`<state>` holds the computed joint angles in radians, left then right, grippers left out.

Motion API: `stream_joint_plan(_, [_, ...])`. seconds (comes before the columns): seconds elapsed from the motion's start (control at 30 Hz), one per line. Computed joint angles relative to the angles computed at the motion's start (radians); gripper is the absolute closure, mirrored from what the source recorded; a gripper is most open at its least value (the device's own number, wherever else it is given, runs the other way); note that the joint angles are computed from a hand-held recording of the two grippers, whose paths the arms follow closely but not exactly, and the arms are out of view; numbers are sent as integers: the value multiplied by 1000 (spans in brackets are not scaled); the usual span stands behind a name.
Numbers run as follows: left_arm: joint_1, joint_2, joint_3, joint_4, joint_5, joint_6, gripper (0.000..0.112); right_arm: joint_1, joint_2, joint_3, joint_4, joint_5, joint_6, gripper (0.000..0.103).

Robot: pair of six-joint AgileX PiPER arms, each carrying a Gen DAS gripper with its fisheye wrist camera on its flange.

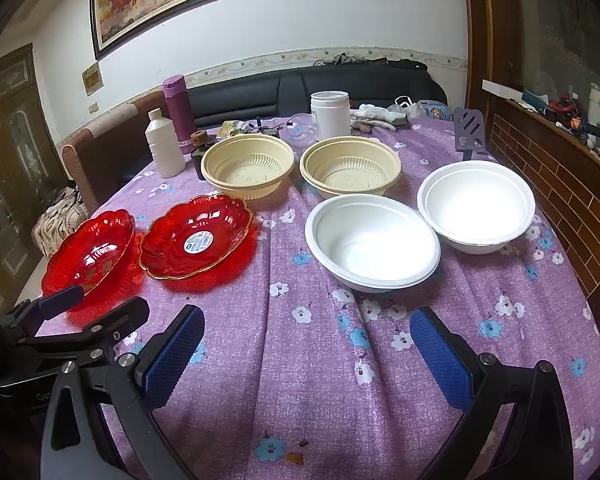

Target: Organize plates and bowls

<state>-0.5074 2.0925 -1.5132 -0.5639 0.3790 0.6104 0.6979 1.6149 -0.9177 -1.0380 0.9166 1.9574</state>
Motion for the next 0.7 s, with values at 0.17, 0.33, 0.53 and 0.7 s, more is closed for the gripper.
stream_joint_plan(0.17, [11, 1, 5, -4, -9, 2, 9, -2, 14, -15, 16, 8, -21, 0])
stream_joint_plan(0.33, [16, -2, 8, -8, -8, 2, 9, -1, 24, -20, 21, 10, -24, 0])
stream_joint_plan(0.53, [15, -5, 14, -14, -12, 8, 9, 1, 26, -23, 19, 8, -28, 0])
stream_joint_plan(0.7, [15, -10, 24, -18, -16, 11, 9, 2, 30, -28, 19, 3, -30, 0])
